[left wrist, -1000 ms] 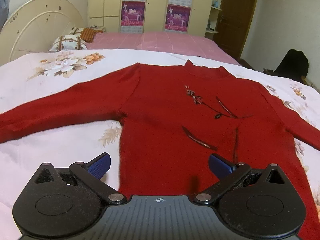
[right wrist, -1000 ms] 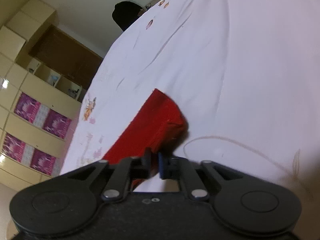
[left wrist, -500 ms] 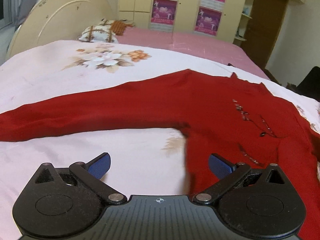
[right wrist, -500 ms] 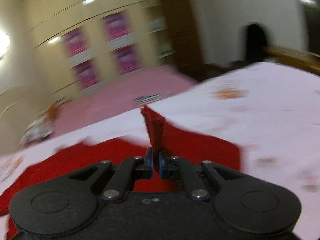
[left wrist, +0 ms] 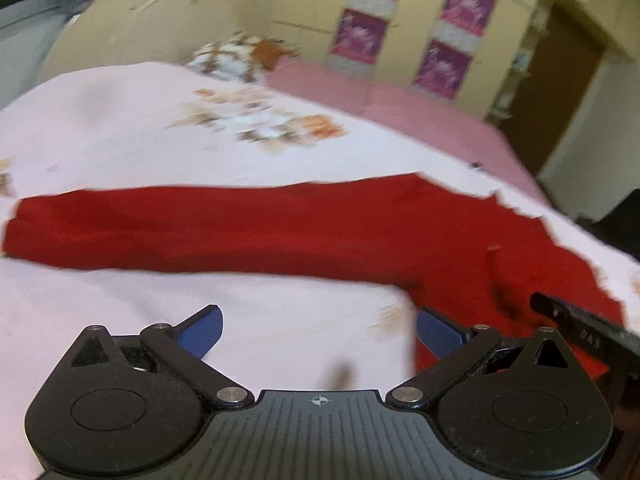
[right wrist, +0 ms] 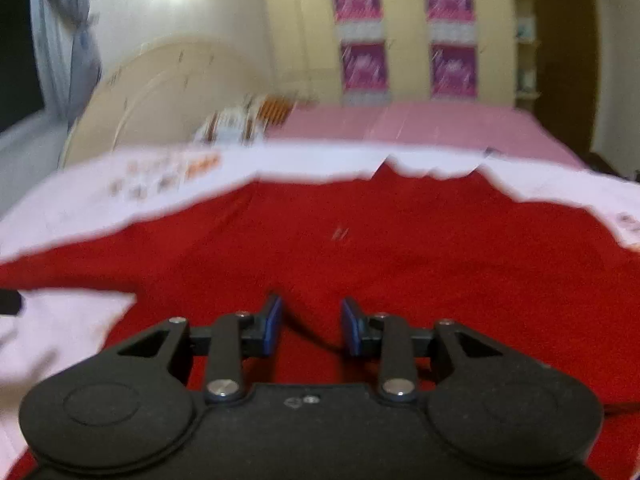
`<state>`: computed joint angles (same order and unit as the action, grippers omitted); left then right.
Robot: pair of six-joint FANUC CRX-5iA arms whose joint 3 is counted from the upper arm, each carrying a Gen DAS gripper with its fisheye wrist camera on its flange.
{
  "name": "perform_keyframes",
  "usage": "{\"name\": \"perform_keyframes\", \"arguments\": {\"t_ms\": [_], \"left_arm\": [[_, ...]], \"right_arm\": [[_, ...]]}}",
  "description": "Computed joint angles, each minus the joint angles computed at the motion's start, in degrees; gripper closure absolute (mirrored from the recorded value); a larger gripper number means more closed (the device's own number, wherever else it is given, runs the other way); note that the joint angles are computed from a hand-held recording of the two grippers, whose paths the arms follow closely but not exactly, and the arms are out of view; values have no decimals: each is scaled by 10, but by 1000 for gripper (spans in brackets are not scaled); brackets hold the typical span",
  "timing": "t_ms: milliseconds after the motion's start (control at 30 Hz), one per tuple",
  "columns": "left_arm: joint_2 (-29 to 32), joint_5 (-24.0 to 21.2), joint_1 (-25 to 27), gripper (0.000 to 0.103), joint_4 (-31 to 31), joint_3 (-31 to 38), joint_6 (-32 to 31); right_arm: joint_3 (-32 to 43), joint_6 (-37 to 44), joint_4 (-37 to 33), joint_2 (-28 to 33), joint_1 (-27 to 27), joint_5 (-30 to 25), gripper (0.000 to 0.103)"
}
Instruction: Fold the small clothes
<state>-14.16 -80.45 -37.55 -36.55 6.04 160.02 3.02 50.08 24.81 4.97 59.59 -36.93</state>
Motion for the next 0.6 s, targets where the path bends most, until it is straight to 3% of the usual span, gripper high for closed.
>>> {"name": "perform_keyframes", "arguments": {"t_ms": [67,167,200,233,433,467,500,533,600], "left_arm": [[2,75,23,1,28,-9,-15],[26,242,94,4,140,-37,-76],[45,271,112,25,177,-36,-109],[69,279,126,38,212,-27,-143],[167,283,157,38,309,22,-230],[179,276,152,44,303,33,-230],[188,266,144,66,279,46,-223],[195,254,134,95,265,58,-217],[192,271,139,96,271,49,-202]], "right_arm": [[-27,-55,21,-26,-12,12,71],[-64,-113,38,-69,-27,0,70],[-84,-120,36,-89,-35,-2,70],[-92,-131,36,-98,-41,-5,70],[-163,-204,73,-158,-52,-20,70],[-170,-217,81,-159,-54,-18,70],[-179,-229,86,-166,-56,-20,70],[-188,-243,88,-172,-59,-22,70],[-194,-265,84,-177,-65,-30,70]]}}
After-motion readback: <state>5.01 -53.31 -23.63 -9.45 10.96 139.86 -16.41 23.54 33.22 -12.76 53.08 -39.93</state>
